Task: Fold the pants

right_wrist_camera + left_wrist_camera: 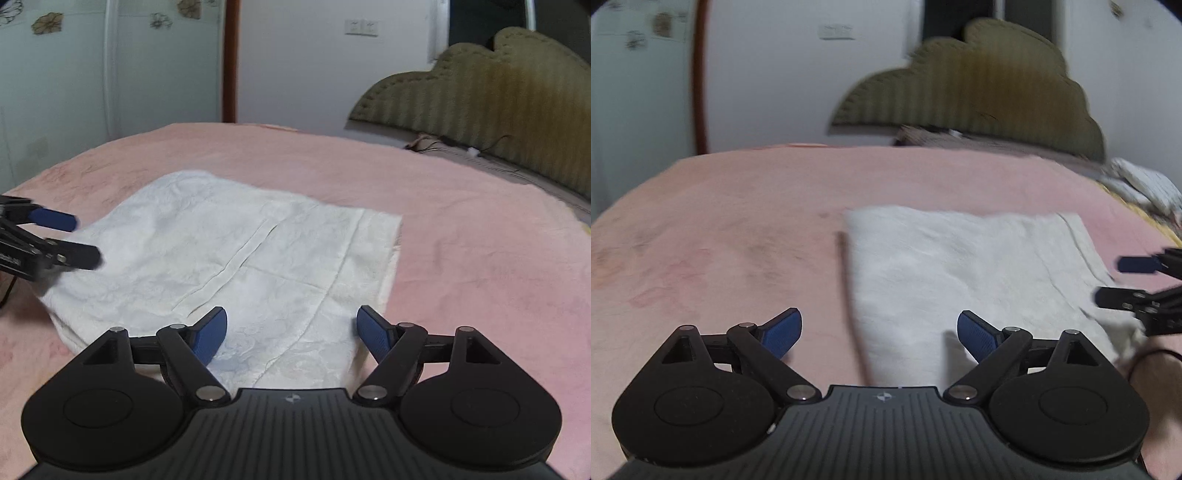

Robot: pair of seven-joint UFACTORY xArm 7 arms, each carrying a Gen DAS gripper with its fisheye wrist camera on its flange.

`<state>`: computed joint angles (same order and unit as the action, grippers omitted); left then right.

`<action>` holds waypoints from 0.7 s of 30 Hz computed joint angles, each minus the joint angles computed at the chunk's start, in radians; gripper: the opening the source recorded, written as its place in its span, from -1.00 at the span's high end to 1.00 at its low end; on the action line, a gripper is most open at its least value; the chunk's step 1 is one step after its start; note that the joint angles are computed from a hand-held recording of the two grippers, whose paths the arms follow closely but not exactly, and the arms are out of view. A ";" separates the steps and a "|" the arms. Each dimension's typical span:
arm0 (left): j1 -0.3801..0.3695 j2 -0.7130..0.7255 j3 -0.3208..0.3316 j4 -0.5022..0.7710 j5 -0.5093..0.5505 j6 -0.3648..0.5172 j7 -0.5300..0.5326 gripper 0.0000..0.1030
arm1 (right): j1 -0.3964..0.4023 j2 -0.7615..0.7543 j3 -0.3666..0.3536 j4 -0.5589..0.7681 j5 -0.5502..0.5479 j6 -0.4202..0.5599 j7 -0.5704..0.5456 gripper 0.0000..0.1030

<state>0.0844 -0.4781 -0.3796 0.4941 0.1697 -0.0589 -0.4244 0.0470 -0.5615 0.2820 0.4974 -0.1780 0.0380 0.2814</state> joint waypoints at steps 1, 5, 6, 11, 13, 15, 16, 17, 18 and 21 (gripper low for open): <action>0.002 -0.027 0.007 -0.005 -0.012 0.030 -0.014 -0.80 | -0.004 -0.014 0.016 -0.005 0.007 -0.021 0.016 -0.51; -0.204 -0.084 0.232 -0.052 -0.067 0.072 0.059 -0.80 | 0.096 -0.002 -0.004 -0.006 0.032 -0.114 0.003 -0.51; -0.257 -0.110 0.281 -0.074 -0.077 0.070 0.096 -0.80 | 0.080 0.007 0.028 0.003 0.027 -0.122 -0.001 -0.52; -0.326 -0.224 0.299 -0.161 -0.048 0.086 0.286 -0.81 | -0.074 0.058 0.198 0.059 -0.004 -0.052 0.042 -0.61; -0.252 -0.224 0.205 -0.179 -0.022 0.048 0.299 -0.84 | -0.044 0.088 0.165 0.060 0.000 -0.040 0.065 -0.64; -0.219 -0.204 0.158 -0.163 -0.016 0.070 0.302 -0.88 | -0.006 0.097 0.123 0.037 0.018 -0.067 0.097 -0.72; -0.218 -0.192 0.154 -0.159 -0.021 0.058 0.297 -0.88 | 0.019 0.098 0.097 0.029 0.022 -0.074 0.096 -0.72; -0.227 -0.181 0.160 -0.153 -0.030 0.039 0.294 -0.87 | 0.023 0.087 0.093 0.021 0.020 -0.074 0.097 -0.72; -0.237 -0.161 0.171 -0.142 -0.041 0.004 0.290 -0.86 | 0.022 0.079 0.093 0.018 0.017 -0.073 0.100 -0.72; -0.319 -0.055 0.248 -0.086 -0.080 -0.134 0.283 -0.87 | 0.008 0.066 0.106 0.012 0.034 -0.105 0.140 -0.73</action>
<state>-0.2343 -0.5327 -0.1317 0.4079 0.0901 -0.1925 -0.1419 0.0545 -0.4955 0.3882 0.5093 -0.1435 -0.0673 0.4218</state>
